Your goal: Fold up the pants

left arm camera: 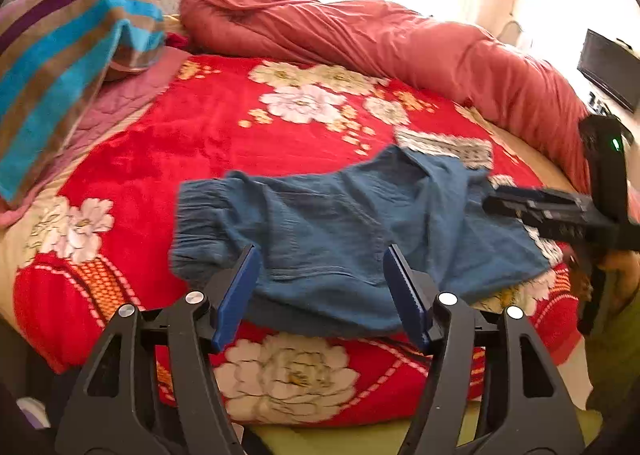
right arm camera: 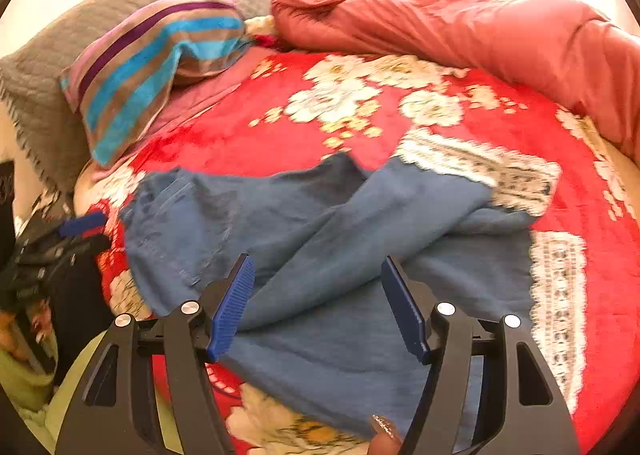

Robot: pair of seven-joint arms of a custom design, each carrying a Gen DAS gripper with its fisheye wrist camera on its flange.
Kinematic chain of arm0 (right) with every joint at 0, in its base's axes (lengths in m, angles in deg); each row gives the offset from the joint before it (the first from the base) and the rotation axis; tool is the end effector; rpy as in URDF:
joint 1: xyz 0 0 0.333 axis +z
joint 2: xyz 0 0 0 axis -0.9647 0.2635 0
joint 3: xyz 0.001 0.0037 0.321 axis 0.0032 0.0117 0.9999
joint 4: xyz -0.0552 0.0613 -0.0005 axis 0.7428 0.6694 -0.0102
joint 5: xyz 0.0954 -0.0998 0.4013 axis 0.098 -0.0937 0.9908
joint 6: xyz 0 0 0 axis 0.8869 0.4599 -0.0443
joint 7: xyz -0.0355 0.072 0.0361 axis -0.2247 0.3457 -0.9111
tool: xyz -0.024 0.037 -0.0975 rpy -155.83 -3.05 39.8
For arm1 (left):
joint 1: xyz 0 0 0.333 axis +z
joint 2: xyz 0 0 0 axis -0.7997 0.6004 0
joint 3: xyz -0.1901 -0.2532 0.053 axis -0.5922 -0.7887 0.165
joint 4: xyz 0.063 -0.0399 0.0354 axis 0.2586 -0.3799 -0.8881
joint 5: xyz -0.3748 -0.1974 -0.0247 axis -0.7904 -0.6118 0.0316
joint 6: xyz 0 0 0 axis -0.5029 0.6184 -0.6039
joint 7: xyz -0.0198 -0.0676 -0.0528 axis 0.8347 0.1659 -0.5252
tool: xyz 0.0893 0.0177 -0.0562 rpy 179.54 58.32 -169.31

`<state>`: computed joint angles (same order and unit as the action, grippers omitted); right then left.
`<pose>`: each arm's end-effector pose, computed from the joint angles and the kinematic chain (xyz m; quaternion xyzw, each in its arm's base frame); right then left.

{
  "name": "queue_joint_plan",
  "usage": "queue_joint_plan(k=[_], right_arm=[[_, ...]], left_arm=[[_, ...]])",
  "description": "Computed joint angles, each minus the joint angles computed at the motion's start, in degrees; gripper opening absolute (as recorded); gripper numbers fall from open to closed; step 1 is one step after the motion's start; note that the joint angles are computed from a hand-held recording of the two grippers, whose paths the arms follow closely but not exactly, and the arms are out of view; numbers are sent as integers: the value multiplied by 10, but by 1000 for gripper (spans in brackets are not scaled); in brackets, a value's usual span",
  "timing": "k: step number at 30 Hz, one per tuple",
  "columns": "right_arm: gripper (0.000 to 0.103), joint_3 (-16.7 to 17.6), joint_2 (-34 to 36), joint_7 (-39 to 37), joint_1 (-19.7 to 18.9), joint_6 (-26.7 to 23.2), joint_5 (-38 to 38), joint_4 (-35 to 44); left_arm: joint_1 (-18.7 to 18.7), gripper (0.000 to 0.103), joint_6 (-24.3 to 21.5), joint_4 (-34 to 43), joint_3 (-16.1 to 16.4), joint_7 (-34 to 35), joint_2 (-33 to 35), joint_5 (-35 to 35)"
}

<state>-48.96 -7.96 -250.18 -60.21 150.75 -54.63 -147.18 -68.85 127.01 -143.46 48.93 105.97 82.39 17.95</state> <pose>0.4502 0.2540 0.3787 -0.6009 0.7006 -0.2226 0.3138 0.5299 -0.2568 0.4028 -0.4169 0.8183 -0.3835 0.0978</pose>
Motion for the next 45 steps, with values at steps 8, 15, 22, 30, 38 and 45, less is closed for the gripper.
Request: queue_joint_plan(k=[8,15,22,30,38,45], right_arm=[[65,-13,5,-19,-13,-15,27,2],[65,-36,65,-101,-15,-35,97,61],[64,-68,158,-217,-4,-96,206,167],[64,-92,269,-337,12,-154,312,287],[26,-139,290,-296,41,-156,287,302],[9,-166,195,-150,37,-51,189,186]], left_arm=[[-2,57,-110,24,-5,-28,21,39],[-13,57,-149,70,-18,-89,75,129],[-26,57,-171,142,-27,-178,149,246],[-12,46,-156,179,-56,-195,193,254],[6,40,-149,168,-69,-162,190,222],[7,40,-140,153,-70,-146,178,207]])
